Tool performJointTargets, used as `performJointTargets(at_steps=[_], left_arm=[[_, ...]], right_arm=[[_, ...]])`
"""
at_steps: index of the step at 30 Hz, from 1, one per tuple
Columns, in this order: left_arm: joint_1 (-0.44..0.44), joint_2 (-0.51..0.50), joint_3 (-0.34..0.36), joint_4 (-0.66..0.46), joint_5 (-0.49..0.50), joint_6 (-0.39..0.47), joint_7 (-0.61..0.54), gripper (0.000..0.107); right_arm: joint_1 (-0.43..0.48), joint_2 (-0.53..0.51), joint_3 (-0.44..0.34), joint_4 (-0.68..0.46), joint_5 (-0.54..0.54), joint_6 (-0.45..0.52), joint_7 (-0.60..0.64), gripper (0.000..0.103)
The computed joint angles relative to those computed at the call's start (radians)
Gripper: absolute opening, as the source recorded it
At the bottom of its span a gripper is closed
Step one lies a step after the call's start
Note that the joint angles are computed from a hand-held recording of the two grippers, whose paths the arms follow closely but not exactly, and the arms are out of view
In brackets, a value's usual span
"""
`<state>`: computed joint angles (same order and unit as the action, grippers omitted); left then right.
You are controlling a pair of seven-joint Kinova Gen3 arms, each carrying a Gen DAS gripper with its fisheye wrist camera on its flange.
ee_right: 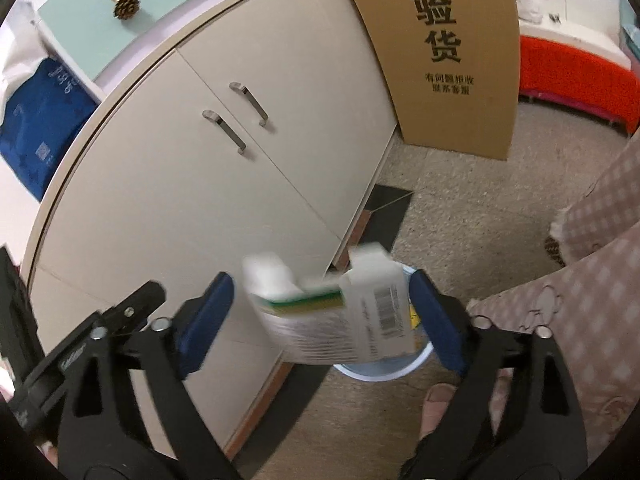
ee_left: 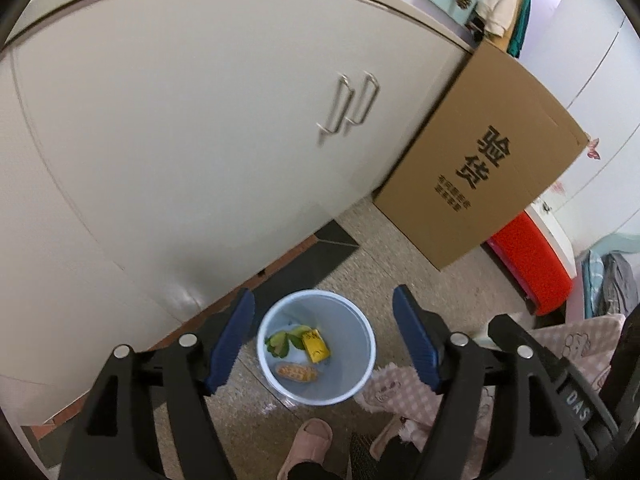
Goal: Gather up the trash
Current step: 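Carry both items over the blue bin and open both tools to drop them, then swing both tools back toward the table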
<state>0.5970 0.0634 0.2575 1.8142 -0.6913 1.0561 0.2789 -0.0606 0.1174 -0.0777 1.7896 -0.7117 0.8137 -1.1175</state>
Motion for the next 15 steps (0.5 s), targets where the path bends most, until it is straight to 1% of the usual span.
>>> performJointTargets(at_steps=[3, 8, 9, 10, 15], left_arm=[[0.004, -0.008, 0.004, 0.004, -0.002, 0.019, 0.009, 0.071], [0.009, -0.021, 0.02, -0.006, 0.001, 0.03, 0.01, 0.071], [0.012, -0.024, 0.024, -0.011, -0.001, 0.032, 0.011, 0.071], [0.017, -0.023, 0.031, -0.022, -0.005, 0.039, 0.01, 0.071], [0.068, -0.014, 0.065, -0.093, -0.046, 0.109, 0.005, 0.071]], right_arm=[[-0.004, -0.01, -0.001, 0.007, 0.006, -0.003, -0.002, 0.089], [-0.023, -0.069, 0.012, 0.015, 0.092, -0.009, -0.042, 0.089], [-0.036, -0.089, 0.026, 0.015, 0.123, -0.009, -0.065, 0.089], [-0.029, -0.105, 0.023, 0.016, 0.138, -0.007, -0.075, 0.089], [-0.018, -0.218, 0.08, 0.017, 0.164, 0.022, -0.056, 0.089]])
